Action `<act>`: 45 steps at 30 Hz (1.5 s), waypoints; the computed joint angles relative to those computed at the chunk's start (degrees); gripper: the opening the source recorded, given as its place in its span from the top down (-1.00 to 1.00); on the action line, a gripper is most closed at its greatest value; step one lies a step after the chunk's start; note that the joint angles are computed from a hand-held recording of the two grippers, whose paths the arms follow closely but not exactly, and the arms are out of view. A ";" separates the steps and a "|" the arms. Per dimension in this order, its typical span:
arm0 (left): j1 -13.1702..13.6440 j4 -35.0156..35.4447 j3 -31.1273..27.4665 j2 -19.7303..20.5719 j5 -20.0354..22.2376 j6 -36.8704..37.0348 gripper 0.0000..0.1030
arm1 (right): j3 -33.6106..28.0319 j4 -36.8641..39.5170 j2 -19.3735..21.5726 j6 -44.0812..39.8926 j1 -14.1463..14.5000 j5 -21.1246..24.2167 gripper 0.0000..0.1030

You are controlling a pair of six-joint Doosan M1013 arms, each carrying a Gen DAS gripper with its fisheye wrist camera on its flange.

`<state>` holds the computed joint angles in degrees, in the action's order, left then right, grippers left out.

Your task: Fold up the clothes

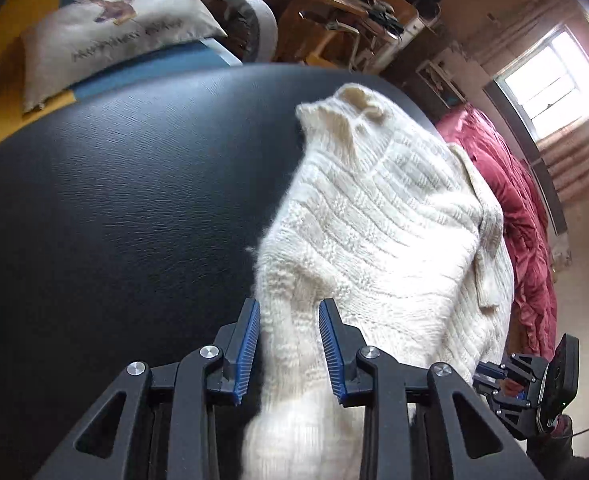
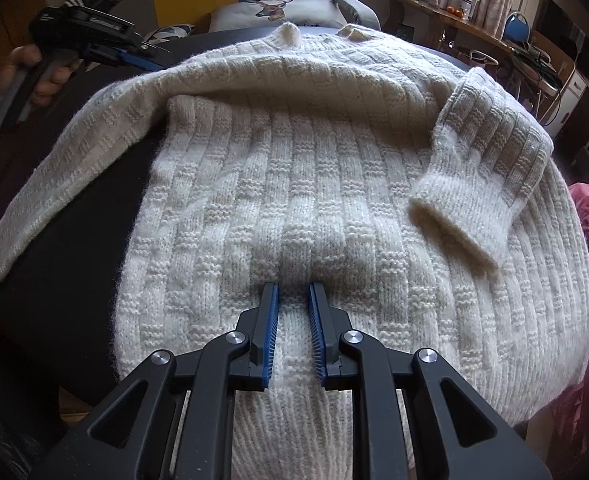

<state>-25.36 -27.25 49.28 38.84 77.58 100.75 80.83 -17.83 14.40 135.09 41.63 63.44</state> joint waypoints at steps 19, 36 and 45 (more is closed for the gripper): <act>-8.46 43.67 8.88 -3.59 -20.37 -9.96 0.91 | 1.71 -0.25 -0.96 -4.35 -2.53 -0.74 0.66; -1.45 17.43 35.38 -27.94 -27.00 -6.27 0.80 | 2.46 -2.48 -0.95 -5.08 -4.09 -1.08 0.66; -3.56 22.39 45.81 -32.80 -26.14 -13.58 0.80 | -1.76 -7.07 2.28 -0.39 0.45 2.95 0.66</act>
<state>-28.92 -4.86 95.09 6.04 51.44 87.18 79.07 -24.90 16.68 134.70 42.08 66.39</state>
